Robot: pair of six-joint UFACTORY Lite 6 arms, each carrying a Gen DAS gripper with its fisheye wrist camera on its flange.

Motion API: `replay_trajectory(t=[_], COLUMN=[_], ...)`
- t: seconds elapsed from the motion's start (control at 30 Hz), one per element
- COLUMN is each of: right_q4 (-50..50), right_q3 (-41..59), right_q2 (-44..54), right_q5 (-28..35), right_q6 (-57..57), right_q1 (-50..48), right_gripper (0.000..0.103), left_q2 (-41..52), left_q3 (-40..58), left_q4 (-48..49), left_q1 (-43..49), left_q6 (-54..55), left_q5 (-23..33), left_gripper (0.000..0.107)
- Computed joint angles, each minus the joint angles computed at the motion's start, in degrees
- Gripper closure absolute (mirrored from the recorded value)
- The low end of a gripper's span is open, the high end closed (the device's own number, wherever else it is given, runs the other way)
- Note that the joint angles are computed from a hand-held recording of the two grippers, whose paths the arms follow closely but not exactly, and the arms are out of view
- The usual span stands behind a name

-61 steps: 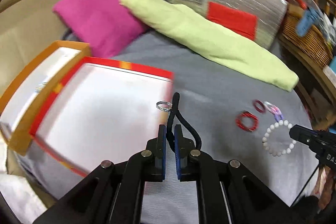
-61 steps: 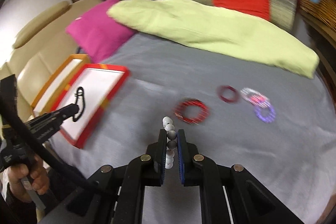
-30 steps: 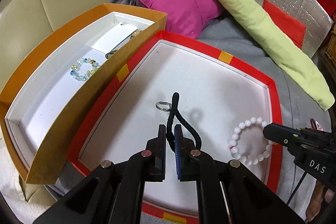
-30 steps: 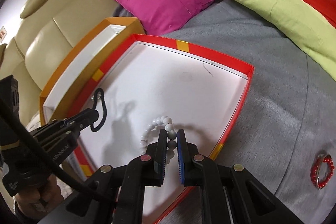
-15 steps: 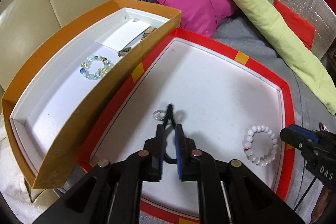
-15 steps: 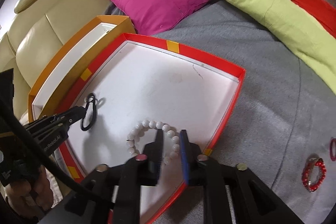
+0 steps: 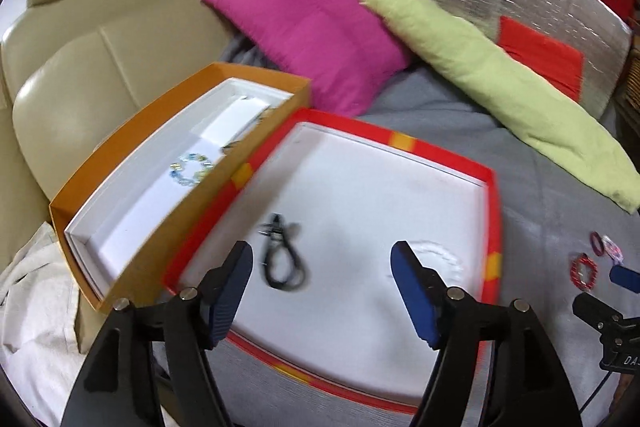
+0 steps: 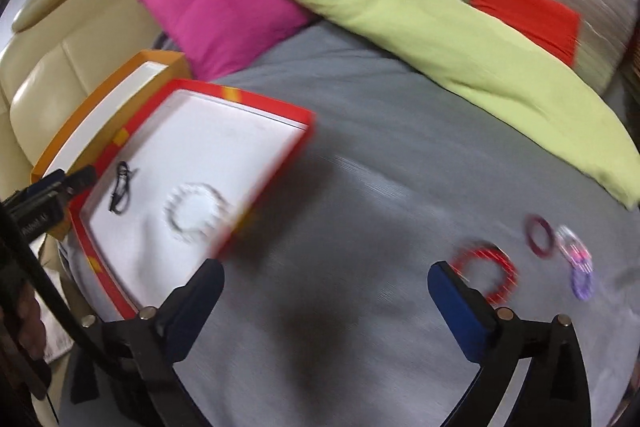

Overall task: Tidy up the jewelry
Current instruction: 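Move both grippers back over the remaining bracelets on the bed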

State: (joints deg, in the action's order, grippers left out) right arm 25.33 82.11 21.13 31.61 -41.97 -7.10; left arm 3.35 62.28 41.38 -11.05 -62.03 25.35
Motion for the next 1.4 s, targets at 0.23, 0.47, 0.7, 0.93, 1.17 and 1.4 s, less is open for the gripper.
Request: replay_trajectory(t=[0.23,0.47,0.7,0.93,1.17,1.4], right_q4=[9.9,11.4,11.1,8.7,4.5,4.5], right_q3=[-3.9,-0.3,9.8,16.5,16.9,16.3], right_q2=[-0.7,5.0,14.2,21.9,23.1,22.9], right_q5=[7.3,5.0,5.7,6.3,5.0,4.5], right_q6=[-15.3,-20.2,-22.4,-19.6,-16.5,-15.5], right_q1=[-19.2,-34.1,-43.6,-45.7,-44.7,-44.8], right_gripper=[0.000,0.000,0.000,0.000,0.000,0.000], left_q2=[4.0,14.2,26.3,38.5,38.3,34.4], left_q3=[6.2,17.5,28.7,38.7,34.5,27.4], left_q4=[4.5,2.6,-2.5,-9.1,-7.0,-0.3], left_q1=[-15.4,-27.4,-34.3,-35.5,-34.4,-35.3], left_q6=[-6.9,-7.4,-4.5,1.3,-2.9,-10.3], left_q5=[7.2,11.8,12.1,13.2,10.7,7.2], left_gripper=[0.027,0.027,0.027,0.027,0.004,0.004])
